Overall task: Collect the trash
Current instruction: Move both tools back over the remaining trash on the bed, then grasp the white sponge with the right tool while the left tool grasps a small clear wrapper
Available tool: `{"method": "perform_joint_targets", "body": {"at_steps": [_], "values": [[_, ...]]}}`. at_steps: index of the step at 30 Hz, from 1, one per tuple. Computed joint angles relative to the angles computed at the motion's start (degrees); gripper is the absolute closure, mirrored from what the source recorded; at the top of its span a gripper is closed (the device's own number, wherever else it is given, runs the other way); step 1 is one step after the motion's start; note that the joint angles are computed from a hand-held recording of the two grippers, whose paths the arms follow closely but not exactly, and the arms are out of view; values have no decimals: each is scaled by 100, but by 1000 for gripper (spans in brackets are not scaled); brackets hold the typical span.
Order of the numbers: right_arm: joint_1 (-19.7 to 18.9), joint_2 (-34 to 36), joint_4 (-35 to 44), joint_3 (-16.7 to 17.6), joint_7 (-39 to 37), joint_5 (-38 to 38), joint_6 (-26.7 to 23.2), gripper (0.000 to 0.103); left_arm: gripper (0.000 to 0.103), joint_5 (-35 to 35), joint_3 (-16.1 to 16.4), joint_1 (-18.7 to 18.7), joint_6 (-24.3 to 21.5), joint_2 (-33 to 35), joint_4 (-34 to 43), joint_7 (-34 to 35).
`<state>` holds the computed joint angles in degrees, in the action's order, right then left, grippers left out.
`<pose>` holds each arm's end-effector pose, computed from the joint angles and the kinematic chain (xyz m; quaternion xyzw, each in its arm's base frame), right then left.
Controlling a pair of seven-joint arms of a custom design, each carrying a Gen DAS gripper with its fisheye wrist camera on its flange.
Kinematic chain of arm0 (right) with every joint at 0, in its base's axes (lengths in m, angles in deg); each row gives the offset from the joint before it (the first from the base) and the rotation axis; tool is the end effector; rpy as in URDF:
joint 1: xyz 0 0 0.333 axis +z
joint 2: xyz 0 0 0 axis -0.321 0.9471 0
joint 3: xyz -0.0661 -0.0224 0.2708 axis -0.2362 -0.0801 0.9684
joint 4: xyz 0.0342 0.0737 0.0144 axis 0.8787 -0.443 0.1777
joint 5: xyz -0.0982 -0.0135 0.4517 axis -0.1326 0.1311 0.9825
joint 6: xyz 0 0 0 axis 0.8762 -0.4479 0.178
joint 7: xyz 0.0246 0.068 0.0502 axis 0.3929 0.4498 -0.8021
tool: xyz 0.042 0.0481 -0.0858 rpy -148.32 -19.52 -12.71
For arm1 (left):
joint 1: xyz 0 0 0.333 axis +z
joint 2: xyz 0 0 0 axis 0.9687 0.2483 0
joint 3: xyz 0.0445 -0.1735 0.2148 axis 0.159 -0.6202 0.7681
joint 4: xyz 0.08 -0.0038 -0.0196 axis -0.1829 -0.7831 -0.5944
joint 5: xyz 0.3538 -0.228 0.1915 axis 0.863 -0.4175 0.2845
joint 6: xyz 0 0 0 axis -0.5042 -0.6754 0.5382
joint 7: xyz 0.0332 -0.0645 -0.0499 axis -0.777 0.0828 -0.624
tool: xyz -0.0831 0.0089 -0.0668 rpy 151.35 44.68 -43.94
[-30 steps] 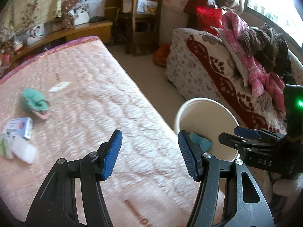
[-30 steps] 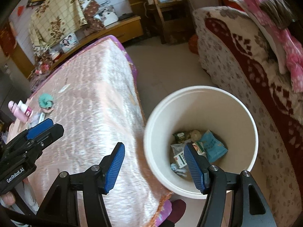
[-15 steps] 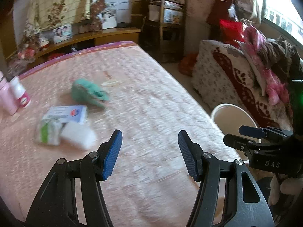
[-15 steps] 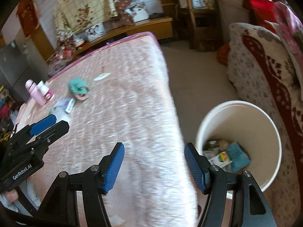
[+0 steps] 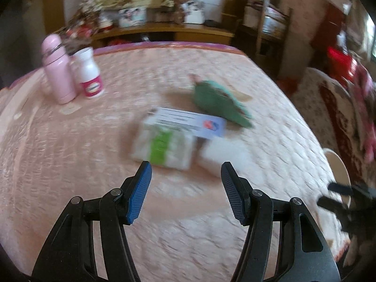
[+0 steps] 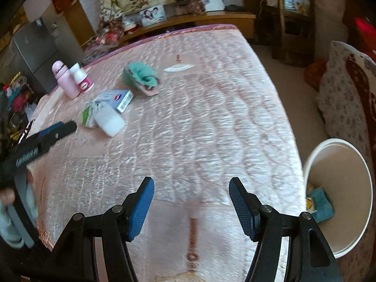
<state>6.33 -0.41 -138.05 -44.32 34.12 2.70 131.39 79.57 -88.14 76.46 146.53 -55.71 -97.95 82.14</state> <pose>0.4611 0.2231 0.3085 -0.7151 0.6376 -0.1065 0.2660 0.4931 -0.1743 0.3332 -0.6549 0.6740 -0.2804 0.1956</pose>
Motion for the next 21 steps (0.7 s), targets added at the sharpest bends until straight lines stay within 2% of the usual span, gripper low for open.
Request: {"method": "perform_joint_targets", "body": {"at_steps": [2,5,9,11,13,15,17,20,21], "values": [[42,128,123,-1,-38,39,-17,39,43,224,-101,295,-149,309,324,-210],[122,263,268,-22,-174,202,-43,39,43,967,-241,660,-291,806,854,-896],[90,426,453,74,-220,242,-95,39,43,2239,-217,723,-610,1439,1575,-1731],[57,528,564,123,-238,238,-134,39,43,2300,-103,577,-952,1707,1889,-1561],[62,665,713,139,-344,321,-182,39,44,1834,-17,448,-1174,1786,1946,-887],[68,783,838,170,-468,446,-187,39,44,1238,77,344,-1155,1636,1717,-123],[89,940,1000,188,-695,661,-171,39,44,34,215,179,-1263,1358,1383,1176],[113,1246,1324,266,-1283,1193,-160,37,44,-912,603,-152,-1266,851,841,2247],[105,1358,1445,325,-1493,1371,-153,33,44,-1432,831,-358,-1288,651,657,2740]]}}
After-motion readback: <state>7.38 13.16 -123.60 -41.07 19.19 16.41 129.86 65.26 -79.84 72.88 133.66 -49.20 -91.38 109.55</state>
